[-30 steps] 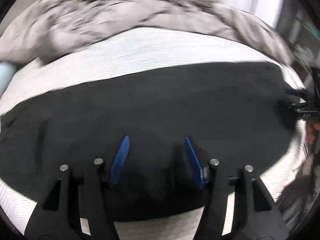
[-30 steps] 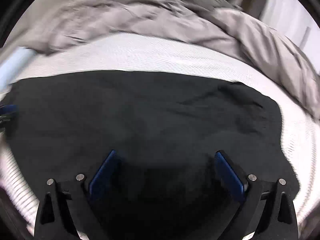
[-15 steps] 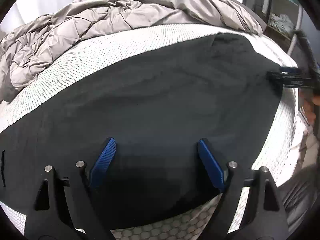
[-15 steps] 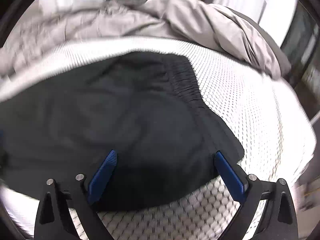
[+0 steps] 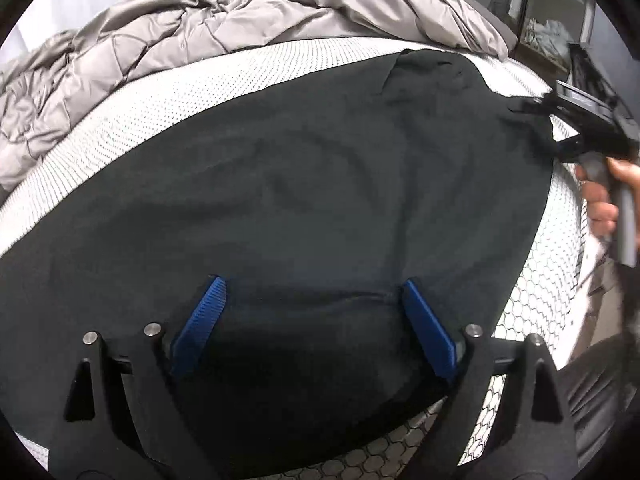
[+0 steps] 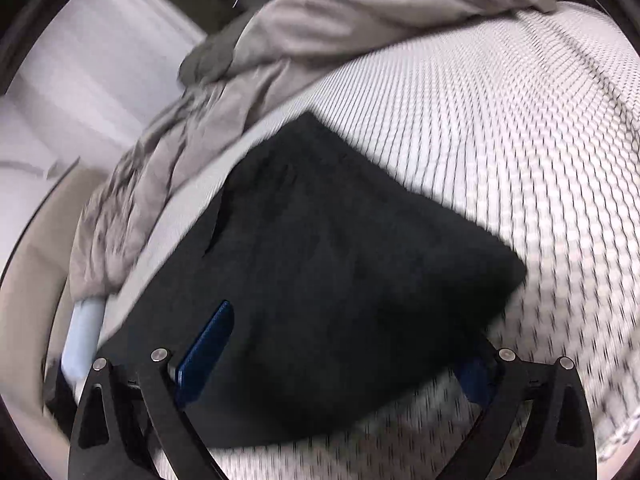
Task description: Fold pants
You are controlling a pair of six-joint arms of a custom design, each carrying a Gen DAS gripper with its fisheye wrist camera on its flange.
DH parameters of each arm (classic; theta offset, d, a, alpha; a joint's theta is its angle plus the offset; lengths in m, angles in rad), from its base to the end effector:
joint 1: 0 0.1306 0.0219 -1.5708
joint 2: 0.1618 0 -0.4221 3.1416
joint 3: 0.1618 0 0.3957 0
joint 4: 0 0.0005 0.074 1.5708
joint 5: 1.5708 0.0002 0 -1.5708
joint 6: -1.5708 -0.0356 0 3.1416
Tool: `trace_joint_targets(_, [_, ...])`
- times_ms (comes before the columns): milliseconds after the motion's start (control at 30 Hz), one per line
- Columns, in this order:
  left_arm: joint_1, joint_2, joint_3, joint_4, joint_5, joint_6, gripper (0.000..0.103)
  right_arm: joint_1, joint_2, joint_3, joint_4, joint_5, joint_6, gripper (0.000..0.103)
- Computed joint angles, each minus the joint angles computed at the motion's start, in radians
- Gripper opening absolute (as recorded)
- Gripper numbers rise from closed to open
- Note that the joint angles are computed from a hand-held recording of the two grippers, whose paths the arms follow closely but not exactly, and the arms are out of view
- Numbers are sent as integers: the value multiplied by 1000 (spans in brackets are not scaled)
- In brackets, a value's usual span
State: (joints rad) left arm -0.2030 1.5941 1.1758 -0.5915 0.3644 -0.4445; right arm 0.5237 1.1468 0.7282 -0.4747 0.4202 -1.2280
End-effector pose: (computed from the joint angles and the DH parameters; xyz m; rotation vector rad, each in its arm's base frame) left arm 0.5048 -0.1174 0.2938 0.9283 2.3461 -0.3734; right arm 0.3025 0.1573 0.2943 0.9883 2.1712 0.3189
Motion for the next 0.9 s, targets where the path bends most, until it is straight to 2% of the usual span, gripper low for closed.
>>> trace_joint_targets(33, [3, 6, 8, -8, 8, 1, 90, -20, 16, 4, 22, 28, -8, 86])
trace_joint_targets(67, [8, 7, 12, -13, 18, -1, 90, -48, 30, 4, 38, 53, -9, 61])
trace_joint_targets(167, [35, 4, 31, -41, 49, 4, 90, -98, 40, 11, 89, 55, -25, 30])
trace_joint_targets(200, [46, -1, 35, -43, 54, 23, 90, -92, 39, 25, 88, 65, -26, 28])
trace_joint_targets(267, [85, -9, 53, -41, 92, 56, 90, -42, 62, 90, 57, 139, 6, 23])
trace_joint_targets(333, [125, -14, 71, -31, 124, 79, 90, 0, 103, 168, 86, 167, 96, 21])
trace_joint_targets(400, [176, -14, 92, -18, 151, 98, 90, 35, 142, 228, 144, 150, 182, 21])
trace_joint_targets(467, [224, -6, 117, -20, 156, 101, 90, 77, 230, 329, 192, 123, 297, 20])
trace_joint_targets(533, [284, 4, 140, -4, 154, 123, 90, 107, 333, 431, 280, 12, 415, 20])
trace_joint_targets(567, [320, 13, 154, 2, 156, 143, 90, 119, 397, 504, 278, -75, 463, 22])
trace_joint_targets(600, [361, 28, 173, -3, 172, 159, 90, 125, 449, 568, 253, -145, 499, 25])
trace_joint_targets(633, [391, 39, 187, -11, 185, 165, 90, 134, 518, 648, 217, -243, 548, 39])
trace_joint_targets(667, [435, 60, 206, -12, 190, 186, 90, 138, 579, 715, 186, -353, 602, 62])
trace_joint_targets(700, [463, 76, 219, -13, 186, 204, 90, 144, 635, 779, 133, -436, 649, 71])
trace_joint_targets(733, [484, 91, 232, -20, 182, 216, 89, 156, 691, 855, 30, -471, 695, 72])
trace_joint_targets(767, [509, 116, 257, -47, 185, 231, 89, 169, 729, 915, -71, -459, 730, 72])
trace_joint_targets(800, [524, 134, 276, -76, 199, 231, 89, 178, 747, 947, -132, -448, 757, 72])
trace_joint_targets(833, [535, 146, 288, -101, 216, 227, 89, 181, 739, 944, -146, -439, 766, 72])
trace_joint_targets(900, [537, 166, 310, -150, 264, 201, 89, 171, 683, 878, -87, -422, 730, 72])
